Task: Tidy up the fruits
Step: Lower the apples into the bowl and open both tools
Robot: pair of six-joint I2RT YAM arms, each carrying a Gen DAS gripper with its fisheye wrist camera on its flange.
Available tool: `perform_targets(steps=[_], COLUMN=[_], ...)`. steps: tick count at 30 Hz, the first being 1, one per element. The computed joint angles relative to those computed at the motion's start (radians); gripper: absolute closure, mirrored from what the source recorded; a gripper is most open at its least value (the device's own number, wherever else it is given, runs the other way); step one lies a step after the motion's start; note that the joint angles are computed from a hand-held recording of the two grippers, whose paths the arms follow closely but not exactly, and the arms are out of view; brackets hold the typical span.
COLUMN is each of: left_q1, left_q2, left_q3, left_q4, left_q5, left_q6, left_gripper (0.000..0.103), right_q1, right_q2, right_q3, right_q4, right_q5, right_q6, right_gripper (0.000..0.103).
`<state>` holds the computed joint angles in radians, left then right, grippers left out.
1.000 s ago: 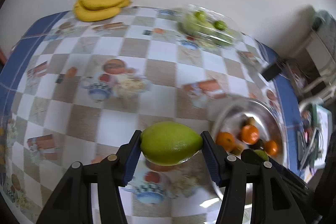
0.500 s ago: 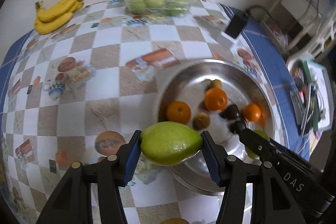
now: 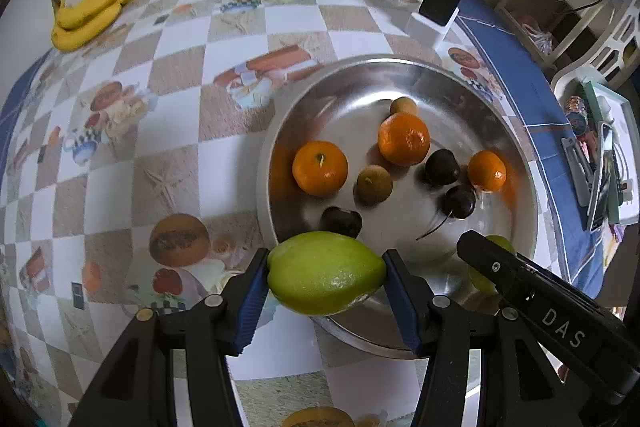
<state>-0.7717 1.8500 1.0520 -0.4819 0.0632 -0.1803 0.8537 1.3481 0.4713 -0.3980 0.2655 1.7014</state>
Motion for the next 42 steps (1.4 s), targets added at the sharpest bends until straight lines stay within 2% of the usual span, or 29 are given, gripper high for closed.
perform_targets(steps=[4, 12, 19, 28, 33, 35, 40, 42], left_q1=[-0.007, 0.013, 0.030, 0.070, 0.085, 0.092, 0.124, 0.141], left_q2=[0.006, 0.000, -0.032, -0.096, -0.109, -0.110, -0.086, -0.068], left_q3=[0.002, 0.002, -0.014, -0.059, -0.074, -0.082, -0.097, -0.099], left_q4=[0.001, -0.006, -0.002, 0.017, 0.025, 0.031, 0.054, 0.063], left_q5=[-0.016, 0.015, 0.025, 0.025, -0.042, -0.081, -0.167, -0.199], left_q6=[-0.003, 0.000, -0.003, -0.001, 0.005, 0.008, 0.001, 0.002], left_gripper=[0.044, 0.042, 0.035, 0.033, 0.027, 0.019, 0.003, 0.002], right_q1=[-0.005, -0.010, -0.008, 0.013, 0.019, 0.016, 0.011, 0.013], right_q2=[0.008, 0.027, 0.026, 0.033, 0.038, 0.052, 0.091, 0.112], right_q3=[-0.012, -0.008, -0.006, 0.050, 0.066, 0.082, 0.111, 0.124], right_q4=[0.021, 0.035, 0.043, -0.023, -0.046, -0.070, -0.084, -0.089], right_q5=[-0.014, -0.033, -0.022, 0.008, 0.017, 0.017, 0.015, 0.016], right_q6=[0.004, -0.001, 0.000, -0.015, -0.017, -0.028, -0.065, -0.076], right_gripper=[0.050, 0.050, 0.049, 0.047, 0.045, 0.035, 0.032, 0.023])
